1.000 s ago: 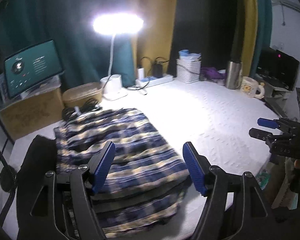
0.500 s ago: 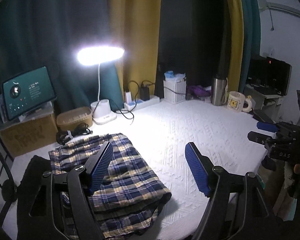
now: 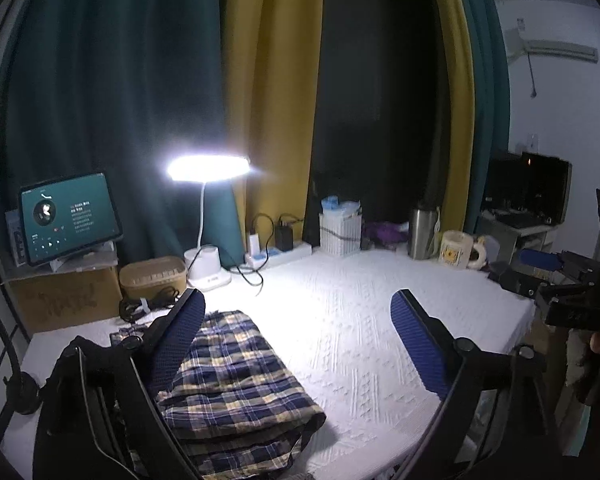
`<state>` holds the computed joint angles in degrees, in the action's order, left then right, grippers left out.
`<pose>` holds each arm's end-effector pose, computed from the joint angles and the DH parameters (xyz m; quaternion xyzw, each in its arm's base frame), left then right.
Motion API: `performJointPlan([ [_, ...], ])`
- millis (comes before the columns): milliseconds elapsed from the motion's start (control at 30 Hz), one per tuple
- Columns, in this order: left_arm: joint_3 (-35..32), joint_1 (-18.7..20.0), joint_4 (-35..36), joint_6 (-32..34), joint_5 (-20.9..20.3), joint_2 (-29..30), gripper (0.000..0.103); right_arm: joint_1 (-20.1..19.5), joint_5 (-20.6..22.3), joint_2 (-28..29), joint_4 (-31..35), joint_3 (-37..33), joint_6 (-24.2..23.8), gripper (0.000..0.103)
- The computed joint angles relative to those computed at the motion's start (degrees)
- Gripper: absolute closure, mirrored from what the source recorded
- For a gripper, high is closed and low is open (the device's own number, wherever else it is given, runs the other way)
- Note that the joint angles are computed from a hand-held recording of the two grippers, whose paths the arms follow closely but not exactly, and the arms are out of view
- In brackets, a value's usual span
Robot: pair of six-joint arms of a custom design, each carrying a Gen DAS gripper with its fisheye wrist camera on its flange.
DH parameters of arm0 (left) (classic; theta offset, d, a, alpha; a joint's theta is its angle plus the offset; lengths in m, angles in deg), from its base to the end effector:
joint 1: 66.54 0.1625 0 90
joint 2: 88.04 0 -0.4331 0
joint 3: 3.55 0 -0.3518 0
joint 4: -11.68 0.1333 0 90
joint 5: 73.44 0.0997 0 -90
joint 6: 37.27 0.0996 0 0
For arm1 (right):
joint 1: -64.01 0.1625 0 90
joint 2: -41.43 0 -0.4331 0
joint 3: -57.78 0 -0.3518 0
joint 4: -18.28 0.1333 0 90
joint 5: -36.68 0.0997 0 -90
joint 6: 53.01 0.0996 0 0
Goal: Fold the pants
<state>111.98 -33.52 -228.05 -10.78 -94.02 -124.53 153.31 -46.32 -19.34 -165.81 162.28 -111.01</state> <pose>-0.2799 -0.4521 0.1572 0.2005 0.7197 -0.5809 0.3231 0.1380 -0.6072 0.3110 0.4559 -0.7802 0.3972 0.1600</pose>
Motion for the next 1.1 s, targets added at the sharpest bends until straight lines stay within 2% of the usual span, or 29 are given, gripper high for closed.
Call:
performJointPlan([
  [167, -1.20, -1.38, -6.49, 5.98, 1.79, 0.68, 0.009, 0.80, 0.59, -1.06, -3.39, 1.79, -0.14, 0.018],
  [267, -1.90, -2.28, -11.70, 10.71, 2.78, 1.03, 0.008, 1.09, 1.45, -1.69, -5.90, 3.01, -0.22, 0.011],
  [433, -4.85, -3.86, -22.69, 23.67, 4.41, 1.90, 0.002, 1.89, 2.12, -2.66, -8.17, 4.31, -0.14, 0.007],
  [600, -8.57, -5.77, -35.89, 40.19, 4.35, 2.73, 0.001, 2.66, 2.82, -3.79, -10.35, 5.80, 0.41, 0.007],
  [667, -9.22, -6.30, -38.72, 43.85, 4.26, 2.60, 0.001, 3.08, 2.71, -4.20, -10.96, 6.18, 0.86, 0.006],
  [933, -10.60, -8.55, -49.39, 55.63, 1.38, 1.91, 0.001, 3.71, 4.53, -5.73, -11.95, 7.01, 3.03, 0.002],
  [1100, -10.52, -9.75, -50.94, 56.65, 1.22, 0.89, 0.001, 4.20, 5.41, -6.76, -12.69, 7.46, 4.45, 0.002],
])
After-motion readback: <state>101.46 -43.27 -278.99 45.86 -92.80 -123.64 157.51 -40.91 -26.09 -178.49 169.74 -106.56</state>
